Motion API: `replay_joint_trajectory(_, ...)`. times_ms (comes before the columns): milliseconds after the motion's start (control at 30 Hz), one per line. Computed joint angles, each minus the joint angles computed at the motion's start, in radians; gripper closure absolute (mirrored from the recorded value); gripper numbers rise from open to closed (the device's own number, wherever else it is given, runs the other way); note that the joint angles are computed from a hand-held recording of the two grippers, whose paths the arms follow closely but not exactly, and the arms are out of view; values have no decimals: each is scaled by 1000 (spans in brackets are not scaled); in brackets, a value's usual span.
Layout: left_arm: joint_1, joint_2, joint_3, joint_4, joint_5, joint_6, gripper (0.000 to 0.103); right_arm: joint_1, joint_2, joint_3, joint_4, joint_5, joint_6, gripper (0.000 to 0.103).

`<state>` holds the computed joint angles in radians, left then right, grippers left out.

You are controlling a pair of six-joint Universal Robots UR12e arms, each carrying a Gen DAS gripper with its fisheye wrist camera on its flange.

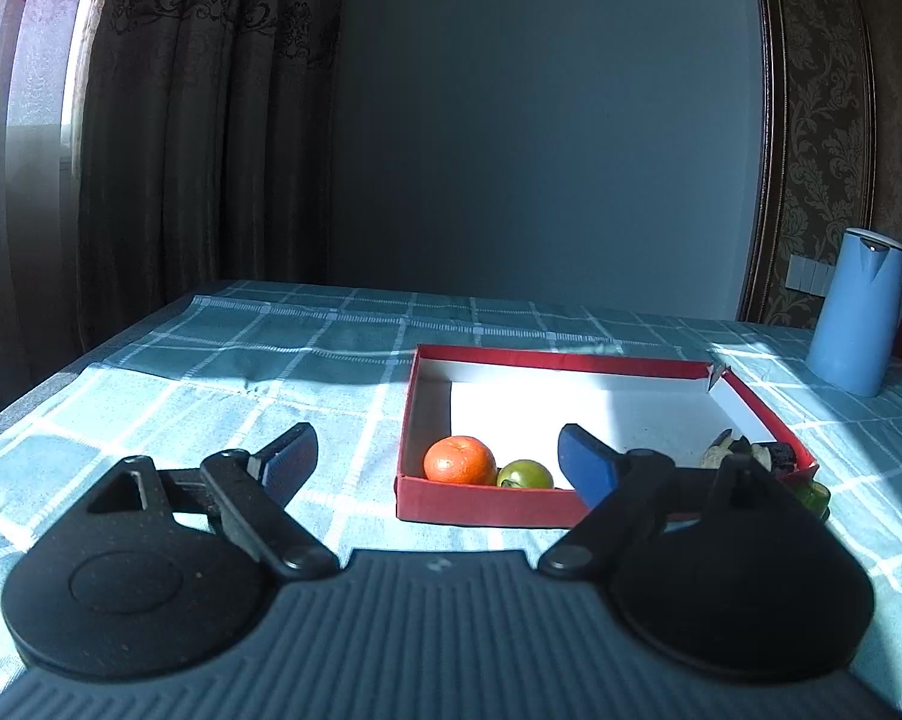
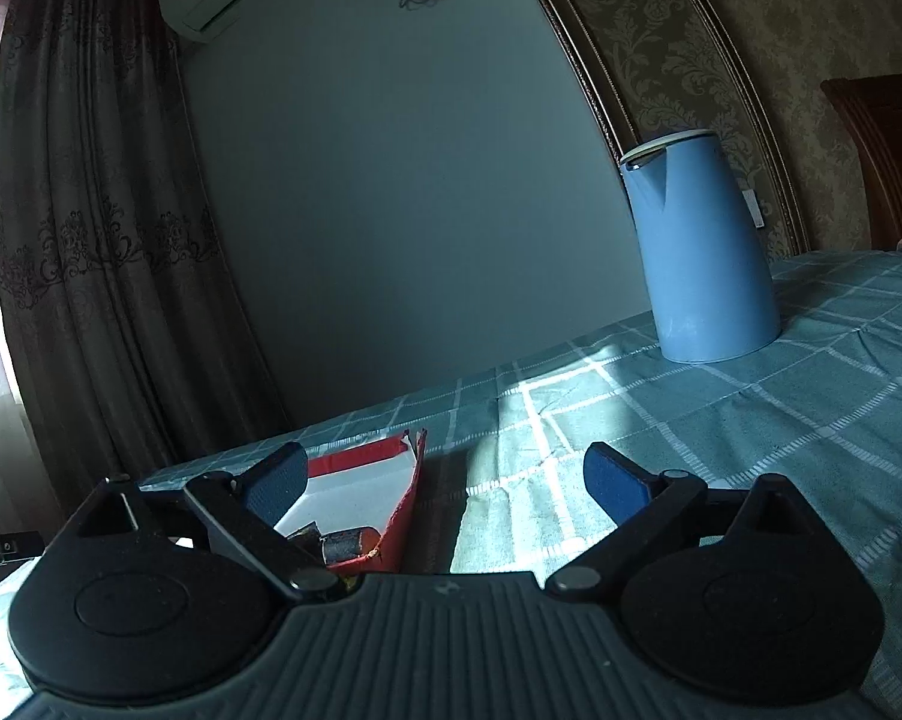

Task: Organize fruits
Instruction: 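Carry the green tomato into the box beside the tangerine and release, then grasp the green cucumber slice with the right gripper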

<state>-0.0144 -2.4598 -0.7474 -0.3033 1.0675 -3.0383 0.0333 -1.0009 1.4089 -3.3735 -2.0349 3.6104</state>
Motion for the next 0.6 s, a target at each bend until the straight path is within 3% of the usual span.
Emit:
replay_joint_trajectory(100, 10, 10, -47, 65, 3, -24, 13, -8, -8, -6, 88, 23, 25, 1)
replay_joint_trajectory(267, 13, 12, -62, 72, 3, -30, 12, -10, -1, -56, 245, 99, -88, 1)
replay_joint_trajectory(433, 15, 19, -84, 100, -11, -9, 3, -14, 15, -117, 403, 169, -147, 2)
replay_joint_trajectory(600, 17, 21, -91, 103, -23, -2, 0, -14, 30, -160, 498, 210, -195, 14)
